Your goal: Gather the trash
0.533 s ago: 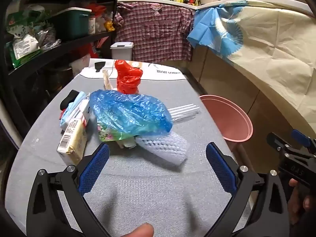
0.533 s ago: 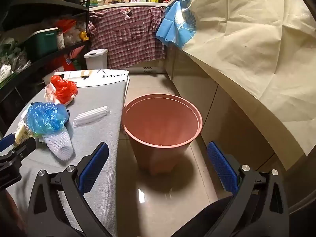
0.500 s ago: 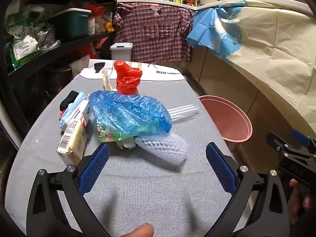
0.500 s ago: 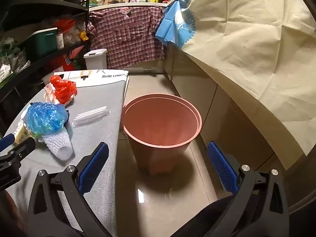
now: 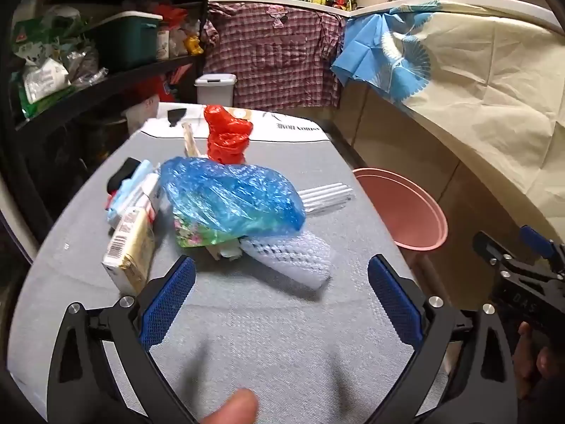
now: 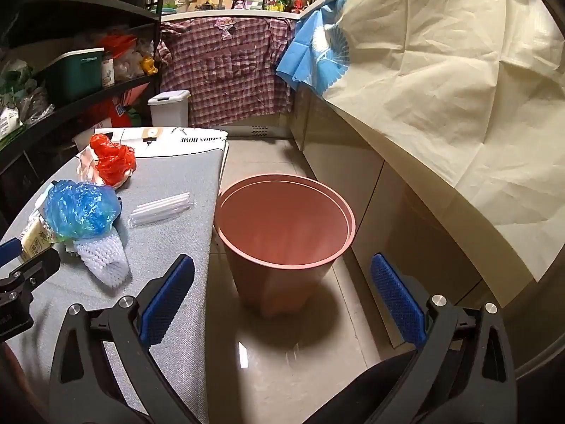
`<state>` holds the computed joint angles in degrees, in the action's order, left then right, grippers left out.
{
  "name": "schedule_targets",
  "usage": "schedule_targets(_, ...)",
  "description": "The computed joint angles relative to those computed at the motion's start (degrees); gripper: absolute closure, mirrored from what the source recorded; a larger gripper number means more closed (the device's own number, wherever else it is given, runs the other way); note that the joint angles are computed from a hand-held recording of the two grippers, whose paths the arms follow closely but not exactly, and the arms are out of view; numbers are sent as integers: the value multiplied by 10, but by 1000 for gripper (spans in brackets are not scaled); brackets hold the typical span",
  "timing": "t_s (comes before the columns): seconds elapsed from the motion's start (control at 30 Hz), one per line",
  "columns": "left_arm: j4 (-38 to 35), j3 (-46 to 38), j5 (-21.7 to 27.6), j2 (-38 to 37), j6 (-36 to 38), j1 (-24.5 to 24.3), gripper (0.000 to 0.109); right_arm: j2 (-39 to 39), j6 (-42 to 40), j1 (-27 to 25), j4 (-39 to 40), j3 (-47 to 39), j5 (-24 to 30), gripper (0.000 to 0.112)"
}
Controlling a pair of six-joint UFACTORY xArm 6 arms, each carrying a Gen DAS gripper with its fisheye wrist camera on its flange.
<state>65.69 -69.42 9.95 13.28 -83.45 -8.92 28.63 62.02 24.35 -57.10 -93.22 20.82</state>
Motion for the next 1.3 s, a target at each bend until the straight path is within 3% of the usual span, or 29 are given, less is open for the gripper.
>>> schedule_targets(0.17, -22, 7, -9, -2, 10, 0, 21, -3, 4, 0, -4, 4, 2, 15)
schedule_targets(0.4, -80, 15, -26, 3, 70, 0, 22, -4, -2, -4, 1, 3, -1, 15)
schedule_targets(0.53, -81, 10, -25, 5, 67, -4, 22, -3, 7, -2, -8, 3, 1, 15)
schedule_targets(0.87, -12, 4, -37, 6, 5, -6, 22, 0, 9, 0, -10, 1, 4, 15)
schedule_targets(1.3, 75, -10, 4, 2, -59, -18, 27, -2, 28, 2, -31, 1, 7, 15)
